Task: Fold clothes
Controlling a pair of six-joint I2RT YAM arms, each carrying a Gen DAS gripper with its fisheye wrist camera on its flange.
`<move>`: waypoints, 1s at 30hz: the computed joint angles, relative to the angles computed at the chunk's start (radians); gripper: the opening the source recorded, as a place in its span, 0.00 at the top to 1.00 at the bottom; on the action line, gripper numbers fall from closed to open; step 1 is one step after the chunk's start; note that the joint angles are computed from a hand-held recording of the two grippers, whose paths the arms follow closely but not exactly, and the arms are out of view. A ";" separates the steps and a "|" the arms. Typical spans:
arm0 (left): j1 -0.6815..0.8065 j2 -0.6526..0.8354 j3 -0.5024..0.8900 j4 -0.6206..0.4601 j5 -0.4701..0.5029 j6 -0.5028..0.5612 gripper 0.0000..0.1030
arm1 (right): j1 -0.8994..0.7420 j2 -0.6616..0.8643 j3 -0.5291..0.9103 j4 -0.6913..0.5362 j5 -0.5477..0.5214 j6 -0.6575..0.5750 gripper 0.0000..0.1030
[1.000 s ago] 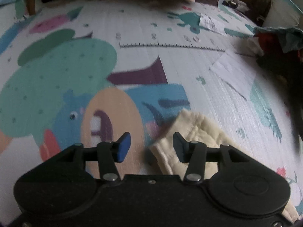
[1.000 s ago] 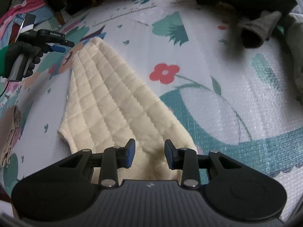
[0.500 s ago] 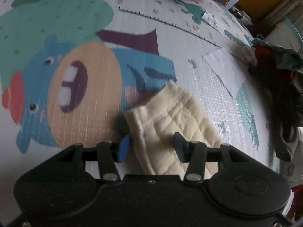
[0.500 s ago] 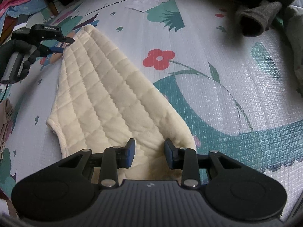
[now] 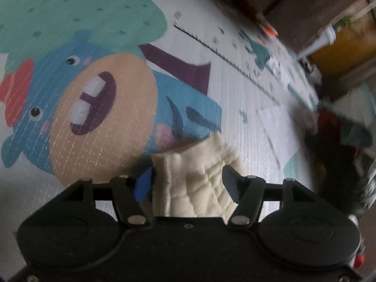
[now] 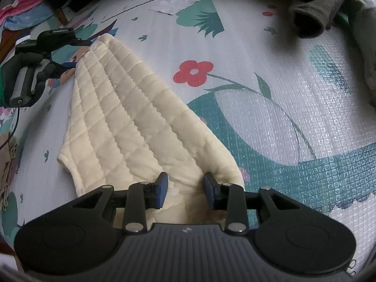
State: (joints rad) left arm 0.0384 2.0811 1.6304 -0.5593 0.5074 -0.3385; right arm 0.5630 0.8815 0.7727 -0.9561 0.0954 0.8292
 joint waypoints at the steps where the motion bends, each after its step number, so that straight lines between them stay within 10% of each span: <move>1: 0.008 0.002 -0.003 0.011 0.011 -0.019 0.39 | 0.001 0.001 -0.001 0.002 0.001 -0.002 0.66; 25: 0.063 -0.043 -0.183 0.212 0.166 -0.011 0.42 | 0.017 -0.003 -0.024 0.033 0.028 0.017 0.64; 30: 0.066 -0.015 -0.144 0.150 0.203 0.008 0.62 | 0.009 -0.001 -0.022 0.033 0.021 0.018 0.64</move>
